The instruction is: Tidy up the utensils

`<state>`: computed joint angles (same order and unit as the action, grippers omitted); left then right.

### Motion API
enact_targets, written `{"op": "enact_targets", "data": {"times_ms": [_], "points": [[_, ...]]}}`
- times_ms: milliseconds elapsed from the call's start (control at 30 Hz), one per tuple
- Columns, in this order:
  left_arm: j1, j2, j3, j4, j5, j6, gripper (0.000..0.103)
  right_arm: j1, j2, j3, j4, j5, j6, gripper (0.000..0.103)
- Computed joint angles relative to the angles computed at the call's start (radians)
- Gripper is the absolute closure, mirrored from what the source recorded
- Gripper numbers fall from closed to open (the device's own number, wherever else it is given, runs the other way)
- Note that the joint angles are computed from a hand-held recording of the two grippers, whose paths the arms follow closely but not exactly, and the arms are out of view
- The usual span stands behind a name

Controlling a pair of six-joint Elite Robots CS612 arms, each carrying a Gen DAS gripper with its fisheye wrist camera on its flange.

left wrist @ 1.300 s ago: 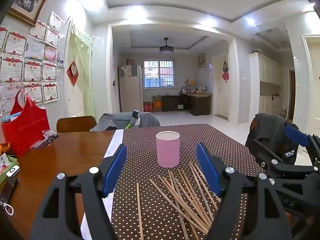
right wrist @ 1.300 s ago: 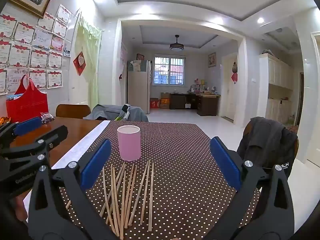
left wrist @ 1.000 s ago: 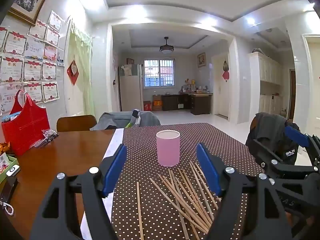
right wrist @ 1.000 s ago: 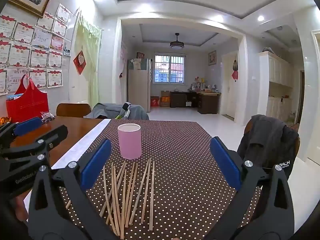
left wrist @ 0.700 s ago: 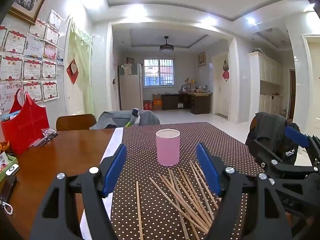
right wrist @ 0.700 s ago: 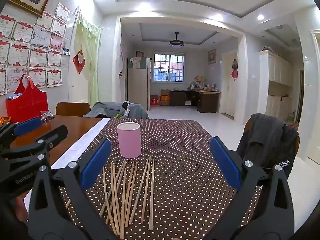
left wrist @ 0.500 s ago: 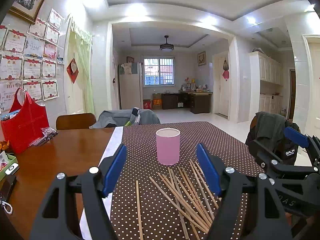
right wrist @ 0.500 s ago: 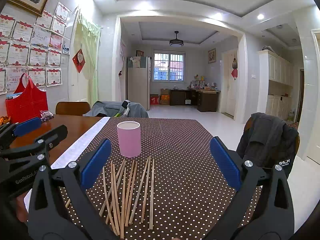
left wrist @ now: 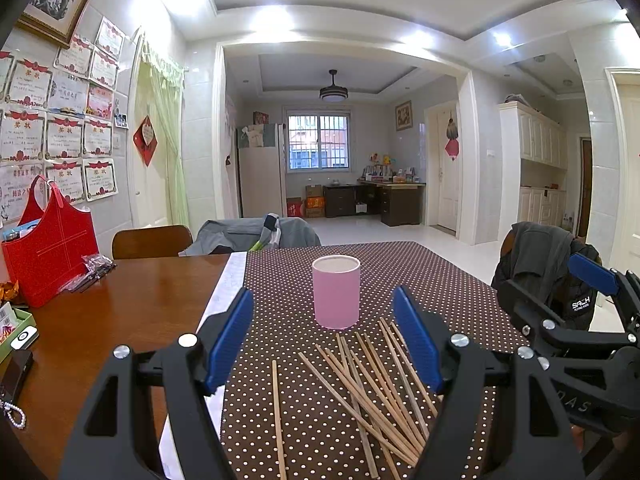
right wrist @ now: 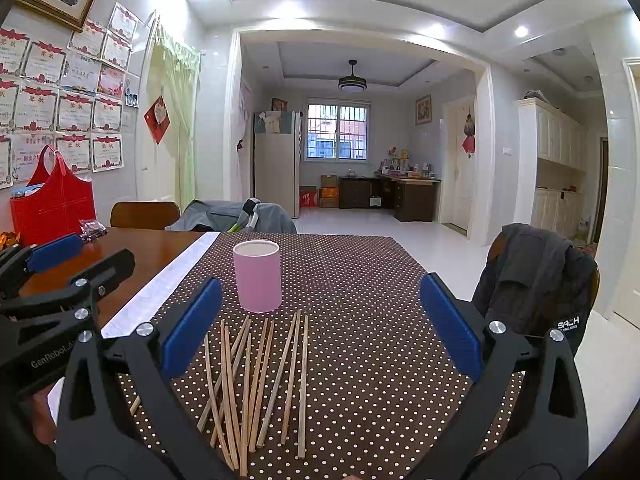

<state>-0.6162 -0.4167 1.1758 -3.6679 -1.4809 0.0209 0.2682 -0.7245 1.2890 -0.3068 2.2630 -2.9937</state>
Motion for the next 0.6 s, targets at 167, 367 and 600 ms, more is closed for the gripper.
{"op": "enact_targets", "data": {"times_ms": [167,367,600], "points": [[0.0,-0.001,0.0,0.002,-0.001,0.001,0.032,0.0,0.0,0.0,0.002,0.003,0.001,0.006],[0.0,-0.002,0.001,0.004,-0.001,0.001,0.032,-0.001,0.0,0.001,0.002,0.001,0.001,0.006],[0.004,0.013,-0.021,0.014,-0.002,-0.001,0.032,-0.002,0.001,0.001,0.007,-0.002,0.007,0.006]]}}
